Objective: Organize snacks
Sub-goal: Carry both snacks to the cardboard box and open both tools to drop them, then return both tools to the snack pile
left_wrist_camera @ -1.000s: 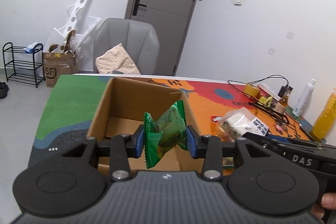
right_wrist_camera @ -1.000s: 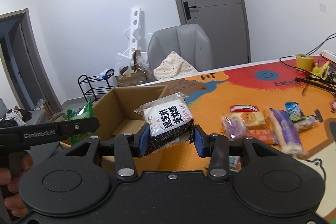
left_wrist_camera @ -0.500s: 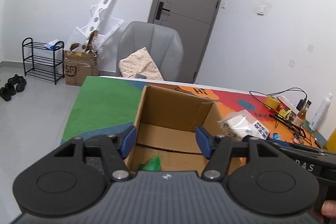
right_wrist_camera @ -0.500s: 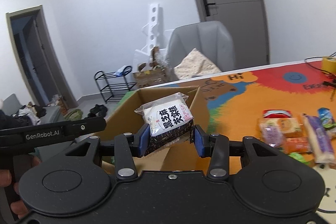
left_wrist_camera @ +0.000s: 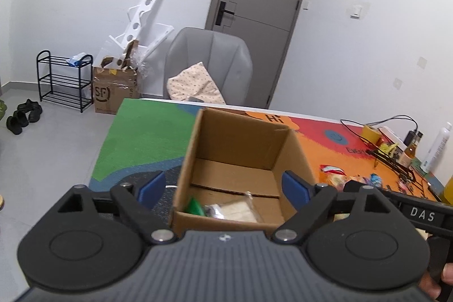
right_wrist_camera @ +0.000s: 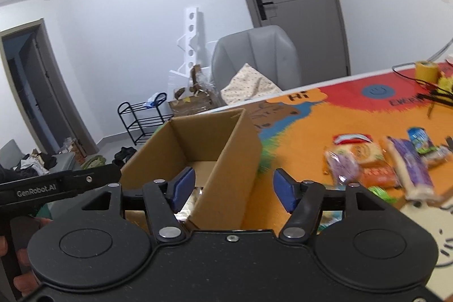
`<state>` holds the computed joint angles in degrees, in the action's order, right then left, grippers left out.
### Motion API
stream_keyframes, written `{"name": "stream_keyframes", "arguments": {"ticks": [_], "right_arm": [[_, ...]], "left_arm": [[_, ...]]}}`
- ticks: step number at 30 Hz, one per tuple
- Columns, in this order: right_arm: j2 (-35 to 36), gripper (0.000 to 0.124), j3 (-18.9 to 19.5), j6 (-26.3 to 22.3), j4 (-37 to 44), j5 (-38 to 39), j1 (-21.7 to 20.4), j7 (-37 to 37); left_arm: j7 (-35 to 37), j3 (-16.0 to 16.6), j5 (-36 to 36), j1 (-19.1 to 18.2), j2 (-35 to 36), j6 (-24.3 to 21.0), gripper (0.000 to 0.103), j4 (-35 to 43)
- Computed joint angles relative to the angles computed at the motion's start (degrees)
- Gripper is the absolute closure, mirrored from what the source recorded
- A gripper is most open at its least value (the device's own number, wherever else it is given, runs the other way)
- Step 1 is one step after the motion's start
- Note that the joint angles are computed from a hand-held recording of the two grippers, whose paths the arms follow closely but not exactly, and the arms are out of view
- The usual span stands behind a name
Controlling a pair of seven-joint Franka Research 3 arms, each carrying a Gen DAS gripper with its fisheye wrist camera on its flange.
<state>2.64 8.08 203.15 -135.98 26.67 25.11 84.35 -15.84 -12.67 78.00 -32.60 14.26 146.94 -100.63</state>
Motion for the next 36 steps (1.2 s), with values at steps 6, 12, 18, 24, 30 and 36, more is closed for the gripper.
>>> {"name": "stream_keyframes", "arguments": {"ticks": [6, 12, 18, 24, 30, 36], "right_arm": [[-2.4, 0.053, 0.0, 1.1, -3.5, 4.6, 0.1, -2.1], [-4.8, 0.045, 0.0, 1.8, -6.9, 5.9, -1.0, -1.9], [-7.3, 0.037, 0.3, 2.5, -9.9, 7.3, -2.3, -3.2], [-9.4, 0.035, 0.2, 2.9, -12.5, 7.8, -3.5, -3.3], [-10.9, 0.035, -0.8, 2.4, -14.3, 5.5, -4.8, -2.1], [-12.0, 0.035, -2.7, 2.2, -16.5, 1.2, -5.9, 0.8]], "left_arm": [[1.8, -0.4, -0.1, -1.0, 1.6, 1.3, 0.009, 1.8], [5.3, -0.1, -3.3, -2.8, 3.7, 1.4, 0.009, 4.0], [7.0, 0.5, -5.2, -4.9, 5.5, 1.3, 0.008, 6.2], [8.4, 1.4, -5.3, -7.1, 7.7, 2.4, 0.008, 9.2], [10.8, 2.3, -6.8, -9.3, 10.7, 2.9, 0.008, 13.2], [12.2, 3.7, -8.9, -11.6, 14.0, 3.4, 0.008, 17.4]]}}
